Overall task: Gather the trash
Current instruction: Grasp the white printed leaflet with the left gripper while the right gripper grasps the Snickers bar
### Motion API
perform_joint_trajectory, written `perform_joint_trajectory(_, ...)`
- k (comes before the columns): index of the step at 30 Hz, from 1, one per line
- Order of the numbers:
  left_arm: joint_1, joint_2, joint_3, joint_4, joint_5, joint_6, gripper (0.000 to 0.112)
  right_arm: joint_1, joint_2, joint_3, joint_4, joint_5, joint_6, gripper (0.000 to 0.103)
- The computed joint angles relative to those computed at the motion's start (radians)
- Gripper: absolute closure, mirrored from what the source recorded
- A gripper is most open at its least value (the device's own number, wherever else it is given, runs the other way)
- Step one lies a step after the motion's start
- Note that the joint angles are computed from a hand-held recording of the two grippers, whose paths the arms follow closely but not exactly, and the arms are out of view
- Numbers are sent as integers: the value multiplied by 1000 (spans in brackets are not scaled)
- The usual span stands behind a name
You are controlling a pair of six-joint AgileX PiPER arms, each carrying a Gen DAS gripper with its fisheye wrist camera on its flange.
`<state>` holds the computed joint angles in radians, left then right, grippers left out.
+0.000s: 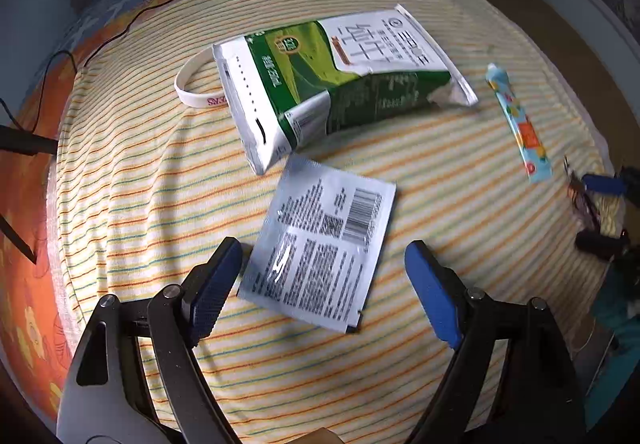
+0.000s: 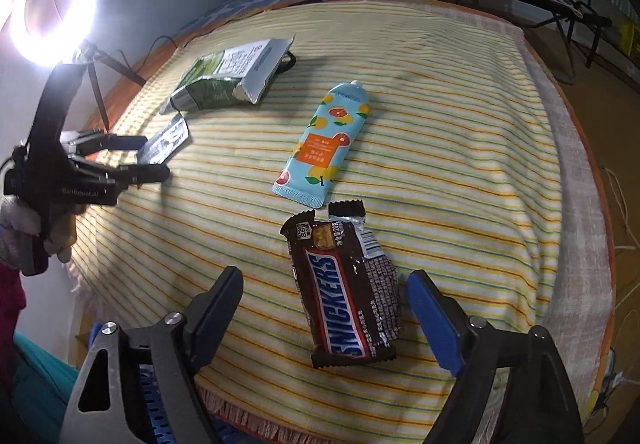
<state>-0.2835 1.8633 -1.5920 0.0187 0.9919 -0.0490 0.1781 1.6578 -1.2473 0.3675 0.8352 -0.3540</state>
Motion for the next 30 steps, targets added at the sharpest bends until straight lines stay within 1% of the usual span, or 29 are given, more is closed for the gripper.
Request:
perform_joint_trajectory(4,4,24,-29,1,-2,-3,28,31,12,-8,-61,-23,36,24)
perform_joint_trajectory(5,2,23,-27,3,-6,-5,32,35,12,-10,-75,-25,44,29)
perform_joint_trajectory(6,1,24,-30,4,-6,-6,34,41,10,-8,-92,-31,56,36)
perform_joint_trajectory(7,13,15,-15,-3,-14,8,40,45,6,-6,-108,-36,67,39)
perform_joint_trajectory(9,20,-1,2,-9,-18,9,45,40,2,-5,-105,-36,64,51)
perform_joint_trajectory(10,26,-3,0,-21,-13,18,46,32,-1,-3,-90,-34,52,54)
perform_joint_trajectory(11,28,-3,-4,-25,-11,19,48,26,-3,-1,-79,-32,46,60)
perform_joint_trajectory(12,33,-25,25,-27,-19,26,48,17,-6,2,-64,-31,38,64)
perform_joint_trajectory(15,31,-44,37,-29,-14,21,53,1,-12,7,-30,-28,24,70)
perform_joint_trajectory(19,34,-66,47,-51,-3,21,56,0,-21,9,-12,-34,17,71)
perform_joint_trajectory(23,34,-100,85,-57,-9,30,57,5,-36,14,-8,-46,24,72)
perform_joint_trajectory(30,11,-209,173,-61,-15,27,57,-3,-96,31,84,-35,-15,72)
